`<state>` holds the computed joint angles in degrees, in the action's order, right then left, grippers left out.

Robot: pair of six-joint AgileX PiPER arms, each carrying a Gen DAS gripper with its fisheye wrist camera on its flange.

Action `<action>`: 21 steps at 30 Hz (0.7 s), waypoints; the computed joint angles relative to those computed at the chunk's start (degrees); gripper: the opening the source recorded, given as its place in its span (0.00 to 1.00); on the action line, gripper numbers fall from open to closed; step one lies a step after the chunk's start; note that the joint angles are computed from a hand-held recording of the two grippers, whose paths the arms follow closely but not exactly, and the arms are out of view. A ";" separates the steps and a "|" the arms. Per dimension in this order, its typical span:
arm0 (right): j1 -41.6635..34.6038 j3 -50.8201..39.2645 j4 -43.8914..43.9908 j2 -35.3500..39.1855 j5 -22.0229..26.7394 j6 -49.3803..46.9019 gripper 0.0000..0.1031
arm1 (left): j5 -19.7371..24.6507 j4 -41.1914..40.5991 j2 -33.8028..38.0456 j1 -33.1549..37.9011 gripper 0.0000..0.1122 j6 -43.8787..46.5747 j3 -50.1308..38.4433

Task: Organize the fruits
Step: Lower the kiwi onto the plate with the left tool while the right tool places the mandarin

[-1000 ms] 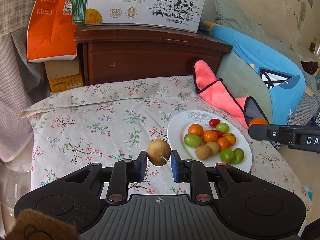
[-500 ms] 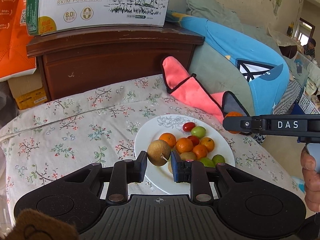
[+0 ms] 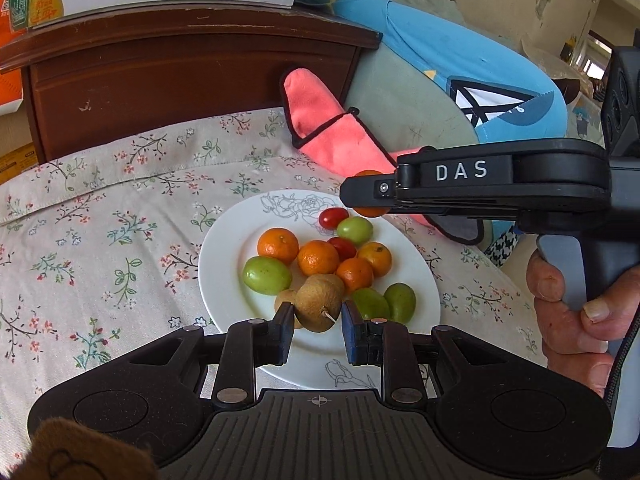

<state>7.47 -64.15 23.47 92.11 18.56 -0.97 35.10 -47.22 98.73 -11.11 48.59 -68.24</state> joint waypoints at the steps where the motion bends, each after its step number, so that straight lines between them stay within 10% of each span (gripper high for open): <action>1: 0.08 -0.38 0.48 1.04 -0.41 -0.88 0.29 | -0.35 -0.11 0.12 -0.29 0.20 -0.04 0.05; 21: 0.97 -3.55 -3.29 9.29 -4.50 6.10 0.33 | -3.20 -2.91 0.77 -1.81 0.25 0.69 0.58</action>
